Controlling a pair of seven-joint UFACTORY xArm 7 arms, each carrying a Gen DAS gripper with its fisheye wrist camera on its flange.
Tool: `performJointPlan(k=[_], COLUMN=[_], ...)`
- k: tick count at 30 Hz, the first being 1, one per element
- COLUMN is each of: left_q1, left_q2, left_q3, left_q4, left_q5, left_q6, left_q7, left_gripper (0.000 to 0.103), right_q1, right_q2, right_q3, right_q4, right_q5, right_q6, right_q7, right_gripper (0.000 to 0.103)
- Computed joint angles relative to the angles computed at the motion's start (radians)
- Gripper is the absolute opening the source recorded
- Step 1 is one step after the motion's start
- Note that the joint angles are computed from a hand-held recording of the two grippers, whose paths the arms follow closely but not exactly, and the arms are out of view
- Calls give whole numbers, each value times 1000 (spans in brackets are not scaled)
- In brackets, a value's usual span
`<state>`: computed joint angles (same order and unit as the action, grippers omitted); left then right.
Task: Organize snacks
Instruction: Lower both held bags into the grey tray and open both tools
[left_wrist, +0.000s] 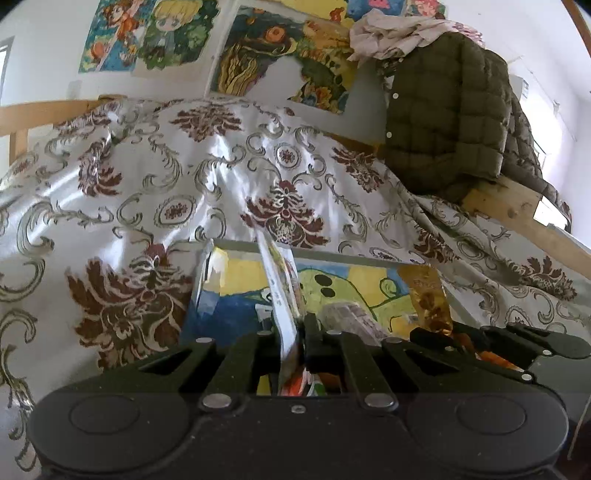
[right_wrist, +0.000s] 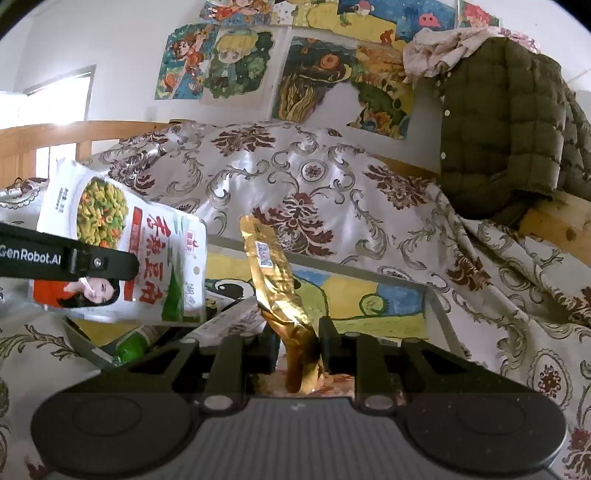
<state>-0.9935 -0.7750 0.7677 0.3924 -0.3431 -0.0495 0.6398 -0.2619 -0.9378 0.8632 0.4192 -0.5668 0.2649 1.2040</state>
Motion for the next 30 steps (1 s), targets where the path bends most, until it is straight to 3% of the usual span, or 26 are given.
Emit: performJointPlan(k=[6,12,15,20,23,30], left_q1=[24,112,126,158,167,177], left_q2=[33,95,101,102,98,98], left_q3=[-16,-109,-125,-170,-182,-189], left_q4=[24,40,41,21,14,4], left_q5=[-29,-59,-69,-55,-32,11], left_q6=[44,65,65,19,10,-12], left_q7=[-27,-45,-35,-37,-49,-88], left_gripper=[8,19,26,57,63,73], right_q1=[2,24,37,71,89,96], right_q2=[40,66,80,89,78,76], right_q3=[-5,-27,-46,-85,-104,-105], right_q4=[19,28,35,45,44,54], right_q5=[1,-2,0,-1,-10,-45], right_q6=[15,33,53,96,104,123], right_q7=[-6,-2,2,18,37,47], right_gripper=[30,38,46,64,75,77])
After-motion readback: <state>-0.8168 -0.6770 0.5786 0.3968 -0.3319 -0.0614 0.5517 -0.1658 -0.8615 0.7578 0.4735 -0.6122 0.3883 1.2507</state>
